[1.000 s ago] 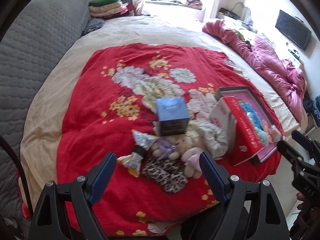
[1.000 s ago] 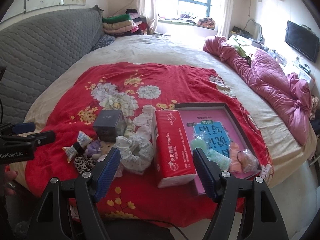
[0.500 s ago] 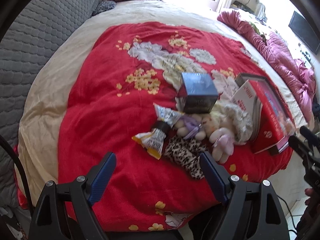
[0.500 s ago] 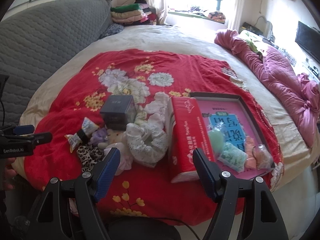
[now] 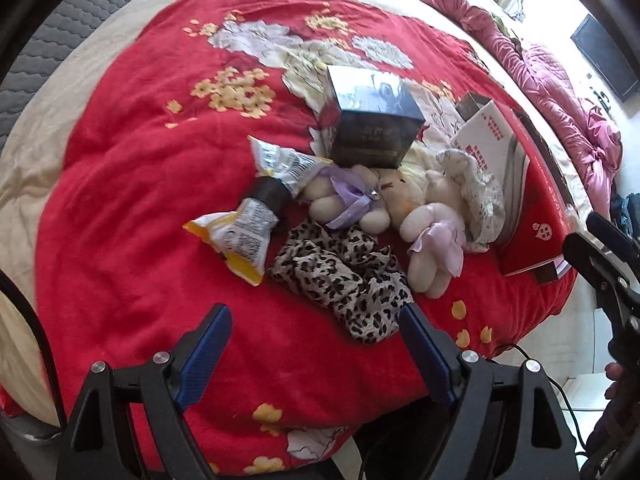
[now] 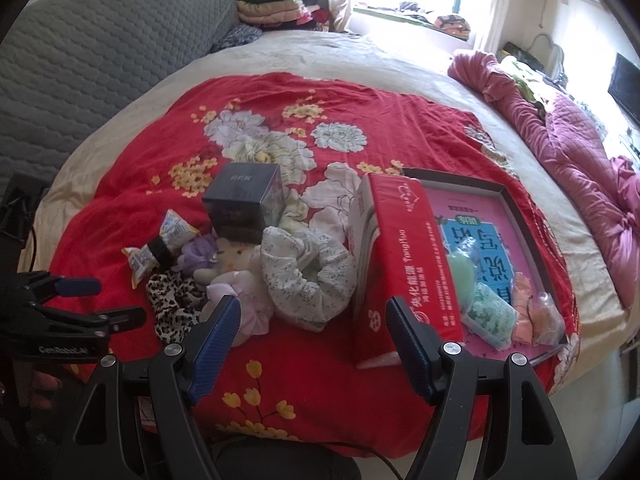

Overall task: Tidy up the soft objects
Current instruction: 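Grasp the leopard-print scrunchie with the left tool while the right tool grasps the white floral scrunchie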

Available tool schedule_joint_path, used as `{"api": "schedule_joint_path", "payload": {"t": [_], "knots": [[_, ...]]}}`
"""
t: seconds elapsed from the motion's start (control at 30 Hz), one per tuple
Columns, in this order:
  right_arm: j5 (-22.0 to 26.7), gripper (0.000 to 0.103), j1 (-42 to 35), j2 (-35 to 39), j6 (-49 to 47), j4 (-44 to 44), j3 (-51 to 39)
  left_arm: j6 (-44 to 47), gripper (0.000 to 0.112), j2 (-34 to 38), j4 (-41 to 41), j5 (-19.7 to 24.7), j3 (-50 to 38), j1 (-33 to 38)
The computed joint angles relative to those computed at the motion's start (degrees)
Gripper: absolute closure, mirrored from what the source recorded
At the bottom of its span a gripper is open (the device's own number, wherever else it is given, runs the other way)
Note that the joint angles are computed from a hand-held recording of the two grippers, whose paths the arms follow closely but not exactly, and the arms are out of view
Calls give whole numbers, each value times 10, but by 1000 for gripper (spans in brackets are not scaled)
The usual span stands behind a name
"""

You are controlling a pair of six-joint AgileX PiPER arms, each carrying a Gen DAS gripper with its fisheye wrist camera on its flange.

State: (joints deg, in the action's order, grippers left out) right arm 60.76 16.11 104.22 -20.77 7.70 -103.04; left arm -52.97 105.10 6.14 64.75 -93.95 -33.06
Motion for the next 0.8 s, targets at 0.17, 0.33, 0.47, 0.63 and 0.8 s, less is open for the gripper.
{"api": "schedule_joint_path", "payload": {"t": [0.17, 0.33, 0.47, 0.63, 0.8], "knots": [[0, 27, 20, 35, -4, -17, -16, 9, 27, 24, 0, -8, -7, 4], [-3, 27, 36, 72, -1, -39, -40, 21, 27, 28, -22, -37, 8, 21], [8, 27, 44, 111, 3, -55, -79, 27, 27, 34, -32, -49, 15, 29], [14, 27, 51, 152, 19, -71, -119, 30, 27, 38, -38, -63, 25, 35], [27, 32, 52, 183, 19, -69, -157, 35, 28, 43, -42, -70, 27, 40]]}}
